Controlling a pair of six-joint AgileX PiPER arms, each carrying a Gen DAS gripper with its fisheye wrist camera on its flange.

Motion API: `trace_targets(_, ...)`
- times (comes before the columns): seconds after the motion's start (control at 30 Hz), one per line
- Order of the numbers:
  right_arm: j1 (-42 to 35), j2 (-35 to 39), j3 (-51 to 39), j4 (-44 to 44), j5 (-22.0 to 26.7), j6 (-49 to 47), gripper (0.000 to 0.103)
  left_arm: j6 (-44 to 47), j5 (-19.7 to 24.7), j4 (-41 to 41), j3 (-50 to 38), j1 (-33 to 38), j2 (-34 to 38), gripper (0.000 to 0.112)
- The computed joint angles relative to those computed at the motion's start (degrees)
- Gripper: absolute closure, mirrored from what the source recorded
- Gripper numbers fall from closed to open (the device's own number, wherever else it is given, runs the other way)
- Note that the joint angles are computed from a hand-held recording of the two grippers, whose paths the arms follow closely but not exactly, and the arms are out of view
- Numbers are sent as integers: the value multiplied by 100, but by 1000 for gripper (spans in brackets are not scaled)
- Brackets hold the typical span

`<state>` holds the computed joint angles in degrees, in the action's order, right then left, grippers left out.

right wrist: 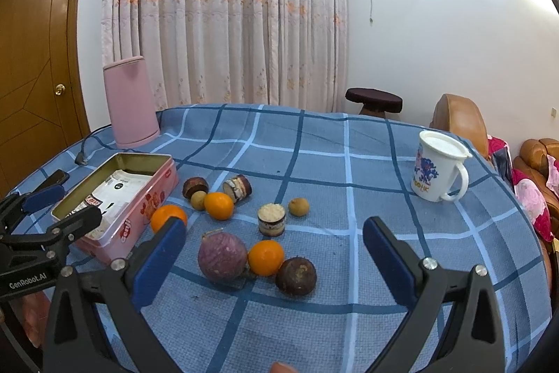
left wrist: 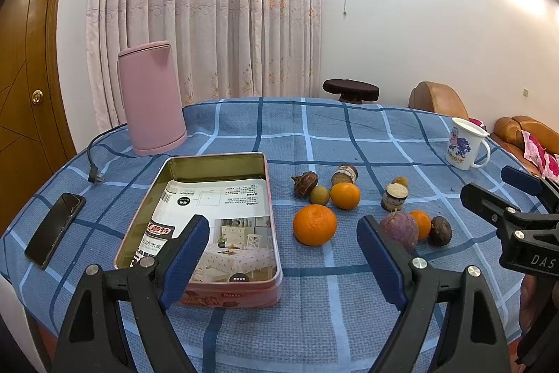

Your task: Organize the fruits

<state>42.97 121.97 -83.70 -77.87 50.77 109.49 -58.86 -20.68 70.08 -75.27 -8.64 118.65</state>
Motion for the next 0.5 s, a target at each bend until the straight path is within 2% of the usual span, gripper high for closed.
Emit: trace_targets(0.5,31,23,40,-15,-13,92,0,6,-15,8,28,12,-20,25)
